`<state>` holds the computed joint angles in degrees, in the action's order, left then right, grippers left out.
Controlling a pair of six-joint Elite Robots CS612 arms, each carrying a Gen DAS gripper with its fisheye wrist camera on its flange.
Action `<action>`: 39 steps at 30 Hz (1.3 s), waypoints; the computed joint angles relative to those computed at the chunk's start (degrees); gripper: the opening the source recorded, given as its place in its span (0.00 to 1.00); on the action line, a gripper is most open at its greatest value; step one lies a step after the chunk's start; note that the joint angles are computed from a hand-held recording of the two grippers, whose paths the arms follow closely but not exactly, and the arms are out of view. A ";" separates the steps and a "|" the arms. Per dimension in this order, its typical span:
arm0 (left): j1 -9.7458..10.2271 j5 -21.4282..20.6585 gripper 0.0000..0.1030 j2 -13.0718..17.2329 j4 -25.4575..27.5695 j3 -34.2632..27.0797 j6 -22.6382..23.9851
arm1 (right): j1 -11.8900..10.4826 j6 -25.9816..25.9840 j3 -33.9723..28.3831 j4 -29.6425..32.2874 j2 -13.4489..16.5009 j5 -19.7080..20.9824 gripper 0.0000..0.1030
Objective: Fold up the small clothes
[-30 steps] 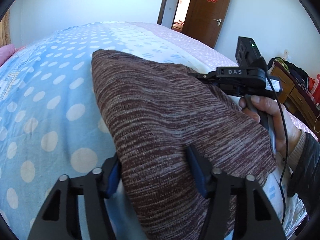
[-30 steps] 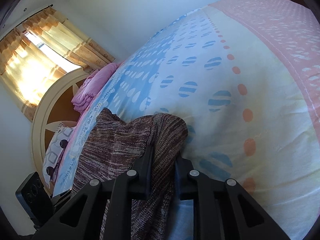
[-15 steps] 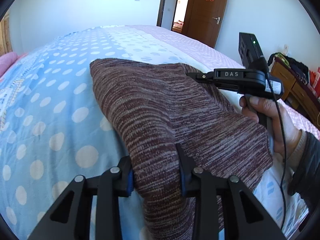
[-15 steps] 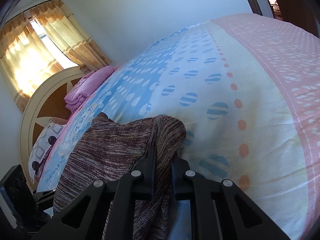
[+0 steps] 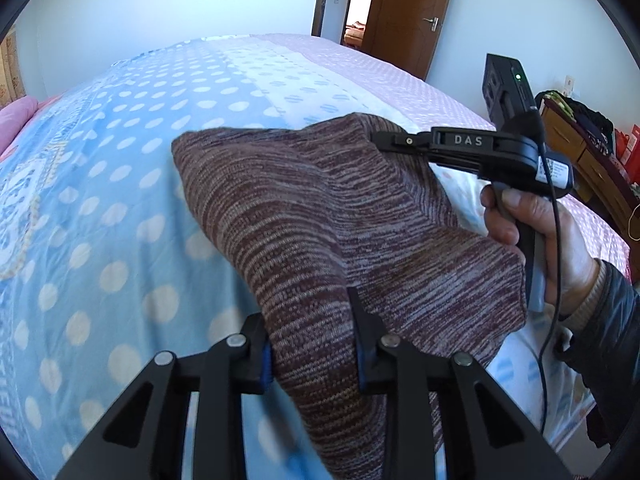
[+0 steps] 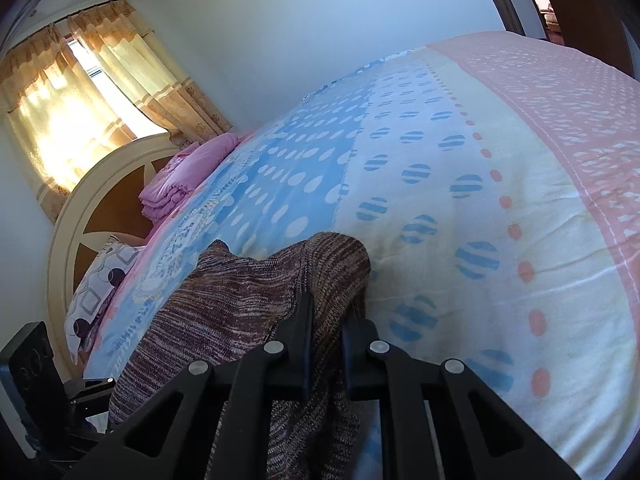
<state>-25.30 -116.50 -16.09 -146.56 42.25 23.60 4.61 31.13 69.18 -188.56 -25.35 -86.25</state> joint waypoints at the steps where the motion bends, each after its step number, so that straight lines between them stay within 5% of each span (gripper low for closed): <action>1: 0.19 0.12 0.29 -0.42 -0.25 0.75 -0.03 | 0.21 0.29 -0.09 -0.23 0.06 0.28 0.10; 16: 3.54 1.46 0.28 -4.08 -5.78 7.32 -1.48 | 4.51 -0.79 -9.63 2.04 3.75 3.61 0.10; 39: 8.29 4.78 0.27 -4.69 -13.25 8.79 -8.93 | 8.33 -2.69 -38.67 15.78 16.79 10.83 0.10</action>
<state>-17.01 -111.72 -20.78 -159.81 51.04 14.67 12.94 28.44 30.52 -172.78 -8.56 -75.43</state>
